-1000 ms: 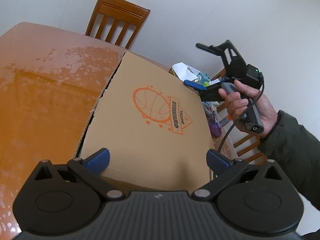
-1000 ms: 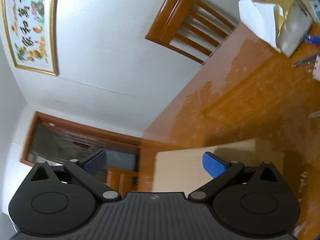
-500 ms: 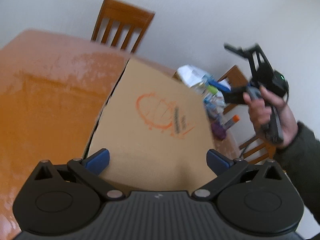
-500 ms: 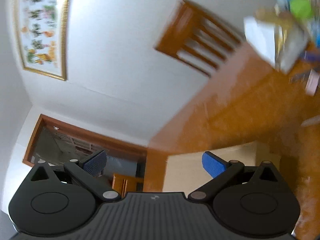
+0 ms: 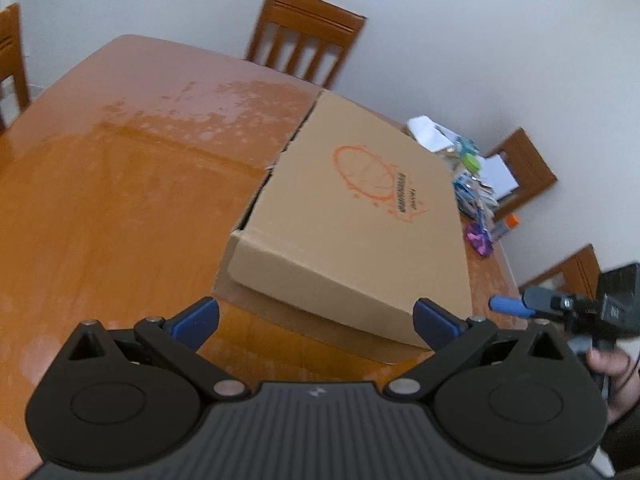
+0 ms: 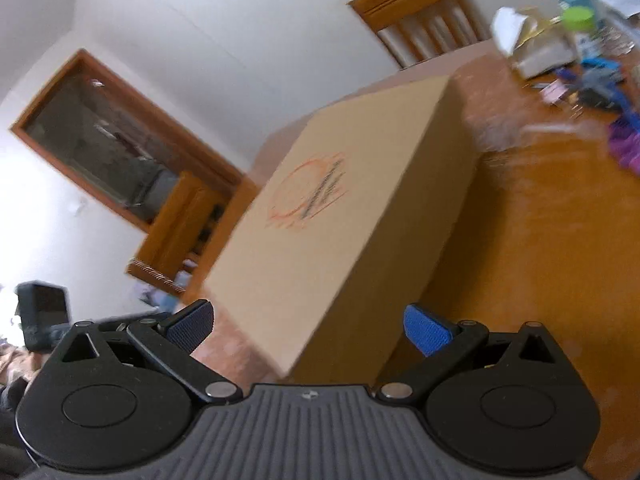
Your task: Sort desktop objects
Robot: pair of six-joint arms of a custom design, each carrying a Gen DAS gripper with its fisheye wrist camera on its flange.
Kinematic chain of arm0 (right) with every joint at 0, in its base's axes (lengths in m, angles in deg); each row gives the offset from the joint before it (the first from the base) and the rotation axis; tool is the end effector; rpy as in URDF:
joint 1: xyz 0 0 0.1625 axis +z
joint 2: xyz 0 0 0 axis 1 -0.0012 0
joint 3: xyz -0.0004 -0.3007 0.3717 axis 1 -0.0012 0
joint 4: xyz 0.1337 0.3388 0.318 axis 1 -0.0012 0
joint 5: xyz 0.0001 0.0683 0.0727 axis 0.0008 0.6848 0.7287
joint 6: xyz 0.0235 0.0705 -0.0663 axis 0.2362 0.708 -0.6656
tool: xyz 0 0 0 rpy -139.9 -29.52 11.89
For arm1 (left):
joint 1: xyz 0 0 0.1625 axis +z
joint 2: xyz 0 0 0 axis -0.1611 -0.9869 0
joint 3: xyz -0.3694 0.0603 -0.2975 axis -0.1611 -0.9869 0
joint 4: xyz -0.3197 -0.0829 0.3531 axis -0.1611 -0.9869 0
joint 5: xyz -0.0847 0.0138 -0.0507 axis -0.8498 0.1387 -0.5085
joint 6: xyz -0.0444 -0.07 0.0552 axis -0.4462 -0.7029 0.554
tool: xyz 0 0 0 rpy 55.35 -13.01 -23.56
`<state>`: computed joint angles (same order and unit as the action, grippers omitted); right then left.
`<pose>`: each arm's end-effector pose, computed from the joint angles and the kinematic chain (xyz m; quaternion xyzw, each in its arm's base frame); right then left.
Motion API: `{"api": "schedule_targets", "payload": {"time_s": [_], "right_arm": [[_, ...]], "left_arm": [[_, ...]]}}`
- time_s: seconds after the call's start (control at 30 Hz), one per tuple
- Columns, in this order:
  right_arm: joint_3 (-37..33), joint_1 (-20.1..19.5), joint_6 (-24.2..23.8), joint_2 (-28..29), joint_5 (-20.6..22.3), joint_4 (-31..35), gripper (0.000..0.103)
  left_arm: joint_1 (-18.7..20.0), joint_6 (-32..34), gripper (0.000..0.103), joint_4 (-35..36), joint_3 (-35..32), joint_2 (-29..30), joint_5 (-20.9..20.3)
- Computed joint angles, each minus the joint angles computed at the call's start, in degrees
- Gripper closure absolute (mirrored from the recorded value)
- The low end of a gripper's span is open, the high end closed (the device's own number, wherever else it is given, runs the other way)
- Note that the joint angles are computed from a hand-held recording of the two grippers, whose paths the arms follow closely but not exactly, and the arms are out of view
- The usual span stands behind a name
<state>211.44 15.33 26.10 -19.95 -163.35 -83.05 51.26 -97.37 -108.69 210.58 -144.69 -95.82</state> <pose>0.2803 -0.5008 0.1868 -0.1585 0.9634 -0.2104 0.0492 -0.1907 -0.4265 0.4307 0.1233 0.9428 -0.2623 0.1648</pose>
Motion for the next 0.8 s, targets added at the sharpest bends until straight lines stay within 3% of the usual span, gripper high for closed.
{"api": "schedule_targets", "payload": {"time_s": [0.07, 0.17, 0.3, 0.4, 0.5, 0.57, 0.67, 0.8], "right_arm": [[0.82, 0.91, 0.19, 0.20, -1.18, -2.08, 0.000], [1.40, 3.29, -3.45, 0.18, -5.30, -4.51, 0.000], [1.82, 6.67, -6.98, 0.50, -11.31, -5.82, 0.000], [1.05, 8.56, -1.11, 1.27, -15.96, -4.19, 0.000], [-0.39, 10.24, 8.09, 1.57, -23.06, 1.96, 0.000], [-0.19, 10.54, 11.00, 1.84, -26.73, 2.53, 0.000], [1.46, 11.72, 9.07, 2.99, -33.55, -3.40, 0.000], [2.24, 12.87, 9.53, 4.81, -39.92, -5.70, 0.000]], "left_arm": [[-2.23, -0.73, 0.001, 2.88, 0.05, -0.01, 3.55], [-5.90, -1.59, 0.001, 10.40, -0.11, 0.36, 8.39], [-7.03, -10.41, 0.001, 22.48, -1.66, 1.00, 9.11], [-6.01, -16.49, 0.001, 26.86, -3.43, 1.79, 7.80], [-4.47, -19.09, 0.001, 31.20, -5.89, 4.70, 8.24], [-3.54, -18.49, 0.000, 31.60, -5.86, 5.33, 9.91], [-2.02, -15.60, 0.001, 30.10, -4.73, 5.37, 13.23], [2.00, -7.72, 0.001, 23.16, -3.66, 4.50, 12.99]]}}
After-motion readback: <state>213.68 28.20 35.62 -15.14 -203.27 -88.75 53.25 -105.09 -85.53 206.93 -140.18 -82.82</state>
